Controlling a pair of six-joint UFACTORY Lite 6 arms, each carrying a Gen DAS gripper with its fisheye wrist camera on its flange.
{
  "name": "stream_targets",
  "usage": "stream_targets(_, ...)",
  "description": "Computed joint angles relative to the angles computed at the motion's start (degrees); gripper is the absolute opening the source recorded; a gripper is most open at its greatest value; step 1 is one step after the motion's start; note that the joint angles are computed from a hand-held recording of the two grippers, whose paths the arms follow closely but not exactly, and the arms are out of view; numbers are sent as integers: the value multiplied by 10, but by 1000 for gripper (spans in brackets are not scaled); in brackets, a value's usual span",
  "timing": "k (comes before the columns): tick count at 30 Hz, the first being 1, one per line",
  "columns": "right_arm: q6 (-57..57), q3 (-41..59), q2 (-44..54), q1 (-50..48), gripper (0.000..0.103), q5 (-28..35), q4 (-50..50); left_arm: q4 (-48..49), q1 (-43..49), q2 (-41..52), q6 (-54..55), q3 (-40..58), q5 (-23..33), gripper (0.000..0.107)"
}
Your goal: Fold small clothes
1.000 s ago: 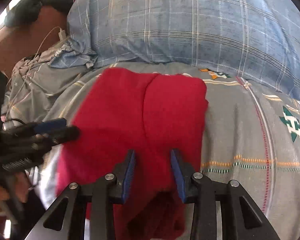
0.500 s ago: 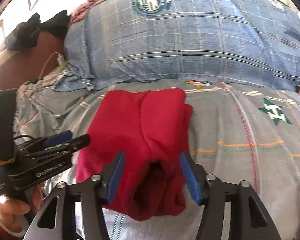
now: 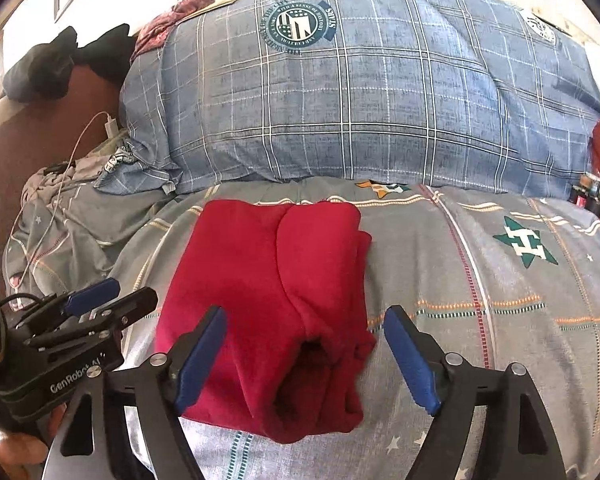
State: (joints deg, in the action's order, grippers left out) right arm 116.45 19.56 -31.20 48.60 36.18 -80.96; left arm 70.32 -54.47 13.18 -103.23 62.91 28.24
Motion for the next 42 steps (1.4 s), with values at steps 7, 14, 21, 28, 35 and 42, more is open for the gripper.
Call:
stream_targets(7, 5, 18, 28, 19, 80, 13, -4, 3, -5, -9, -8, -7, 16, 54)
stream_targets(14, 26, 13, 21, 27, 85, 11, -14, 12, -5, -15, -17, -12, 19, 54)
stream_targets(21, 22, 24, 39, 25, 86, 10, -15, 17, -3, -18, -20, -19, 18, 54)
stream_targets(28, 36, 18, 39, 8, 87, -9, -27, 18, 4, -12, -21, -19, 12, 54)
stream_targets(35, 46, 19, 49, -1, 87, -19, -31, 19, 8, -1, -19, -12, 6, 54)
stream_targets(42, 64, 20, 60, -9, 87, -34, -48, 20, 12, 7, -20, -9, 3, 54)
